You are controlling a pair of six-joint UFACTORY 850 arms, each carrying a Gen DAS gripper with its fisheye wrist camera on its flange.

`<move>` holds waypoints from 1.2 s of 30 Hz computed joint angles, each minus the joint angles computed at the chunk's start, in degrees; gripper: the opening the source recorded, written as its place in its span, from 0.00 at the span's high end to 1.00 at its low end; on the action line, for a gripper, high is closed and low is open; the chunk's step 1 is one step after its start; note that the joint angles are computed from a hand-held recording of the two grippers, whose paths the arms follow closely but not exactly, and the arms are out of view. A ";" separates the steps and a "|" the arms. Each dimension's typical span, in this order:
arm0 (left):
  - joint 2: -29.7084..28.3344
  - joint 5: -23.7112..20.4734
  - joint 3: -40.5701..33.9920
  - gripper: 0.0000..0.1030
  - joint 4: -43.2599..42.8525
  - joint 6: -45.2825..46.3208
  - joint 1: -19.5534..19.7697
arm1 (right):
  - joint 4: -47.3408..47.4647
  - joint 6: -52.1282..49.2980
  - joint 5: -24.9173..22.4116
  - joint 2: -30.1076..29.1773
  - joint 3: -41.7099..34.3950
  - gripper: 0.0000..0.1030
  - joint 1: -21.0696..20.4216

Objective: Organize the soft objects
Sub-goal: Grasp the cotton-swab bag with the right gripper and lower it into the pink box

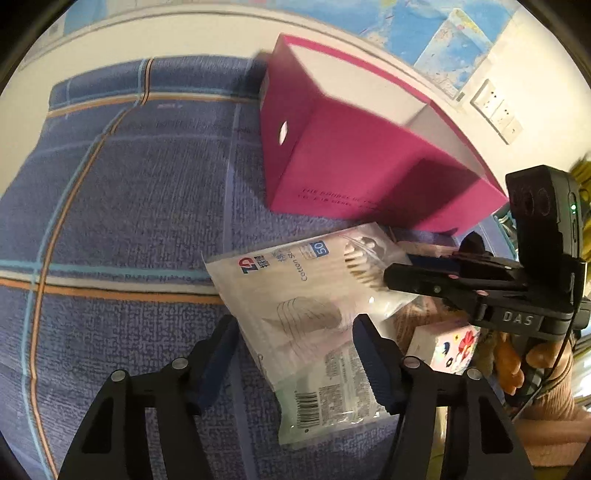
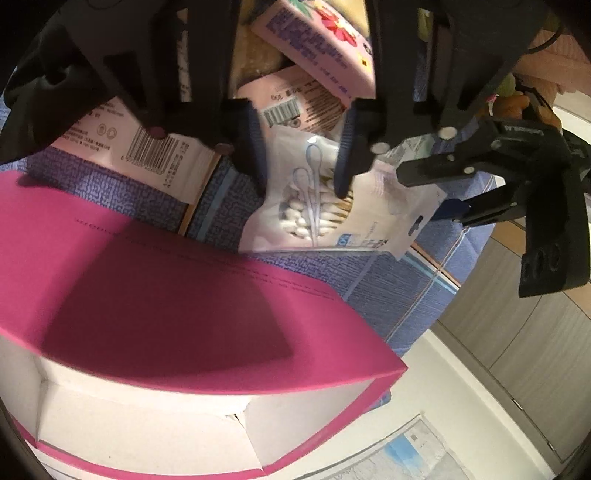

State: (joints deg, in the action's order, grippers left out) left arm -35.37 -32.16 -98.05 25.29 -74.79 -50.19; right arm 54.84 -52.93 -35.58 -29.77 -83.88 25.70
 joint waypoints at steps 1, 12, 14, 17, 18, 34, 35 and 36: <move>0.29 -0.40 0.07 0.37 1.30 -0.47 -0.27 | 1.36 -1.22 0.23 0.43 0.70 0.73 -0.07; -1.12 -3.16 -5.67 0.37 7.78 1.25 -1.88 | 11.69 -12.61 3.09 7.55 8.04 0.77 -1.42; -1.54 -3.98 -7.66 0.37 9.07 2.39 -2.18 | 14.01 -15.85 3.23 9.62 9.94 0.77 -2.64; -3.02 -5.78 -11.70 0.37 10.45 4.68 -2.40 | 17.86 -19.97 3.57 12.27 11.85 0.77 -3.55; -3.55 -6.11 -13.20 0.37 10.75 5.68 -2.32 | 18.94 -21.33 3.90 13.08 12.36 0.77 -3.76; -18.46 -17.00 -40.93 0.37 5.68 20.85 1.55 | 22.32 -22.40 5.97 8.72 3.06 0.77 -5.28; -19.39 -17.54 -42.40 0.37 5.05 21.60 1.75 | 21.16 -21.12 6.50 7.97 2.15 0.77 -5.27; -21.63 -19.36 -46.12 0.37 4.09 23.01 2.07 | 20.58 -20.25 6.52 7.49 1.60 0.77 -5.43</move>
